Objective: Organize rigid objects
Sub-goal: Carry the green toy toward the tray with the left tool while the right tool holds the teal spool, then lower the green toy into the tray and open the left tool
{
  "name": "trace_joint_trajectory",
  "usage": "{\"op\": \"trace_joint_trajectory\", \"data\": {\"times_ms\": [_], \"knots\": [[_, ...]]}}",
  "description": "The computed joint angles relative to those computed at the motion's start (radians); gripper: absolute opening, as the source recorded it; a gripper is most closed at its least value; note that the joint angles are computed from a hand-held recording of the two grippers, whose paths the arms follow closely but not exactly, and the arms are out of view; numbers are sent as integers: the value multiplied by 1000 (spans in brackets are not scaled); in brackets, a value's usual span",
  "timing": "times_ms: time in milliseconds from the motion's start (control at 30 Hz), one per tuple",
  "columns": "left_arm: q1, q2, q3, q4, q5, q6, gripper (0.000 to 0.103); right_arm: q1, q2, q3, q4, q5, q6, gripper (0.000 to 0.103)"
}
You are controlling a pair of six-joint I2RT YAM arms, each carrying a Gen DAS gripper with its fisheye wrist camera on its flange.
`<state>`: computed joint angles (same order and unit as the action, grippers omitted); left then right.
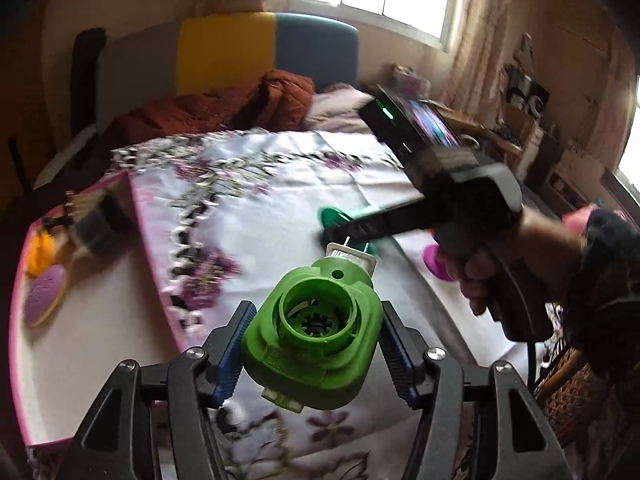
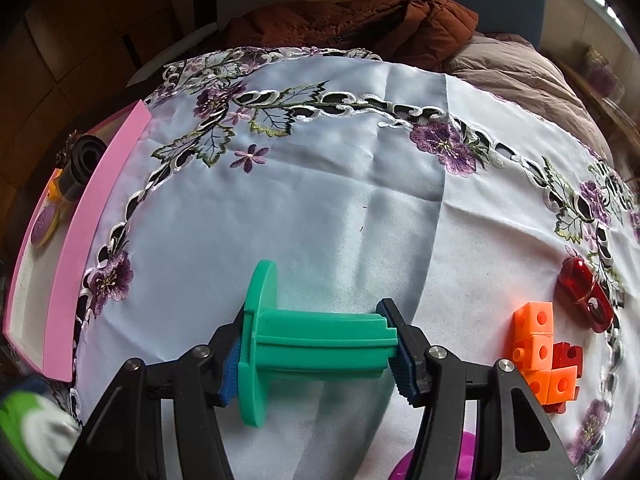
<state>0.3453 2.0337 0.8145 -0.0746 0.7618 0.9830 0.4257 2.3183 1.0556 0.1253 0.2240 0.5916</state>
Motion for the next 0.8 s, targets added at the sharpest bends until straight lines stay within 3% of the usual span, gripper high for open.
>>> {"op": "trace_joint_trajectory", "data": {"times_ms": [200,367,633,800], "knots": [[93,40,164,-62,-14,-125,62,8,-1,0,-3,20,-9,60],[153,171,338,-17,-103,-260,62,10,0,3,-7,28,-13,60],[150,362,537,-5,-270,-320,62,11,2,9,-11,32,-14,60],[126,457,681,-55,-326,-377,62,9,2,9,-11,32,-14,60]]}}
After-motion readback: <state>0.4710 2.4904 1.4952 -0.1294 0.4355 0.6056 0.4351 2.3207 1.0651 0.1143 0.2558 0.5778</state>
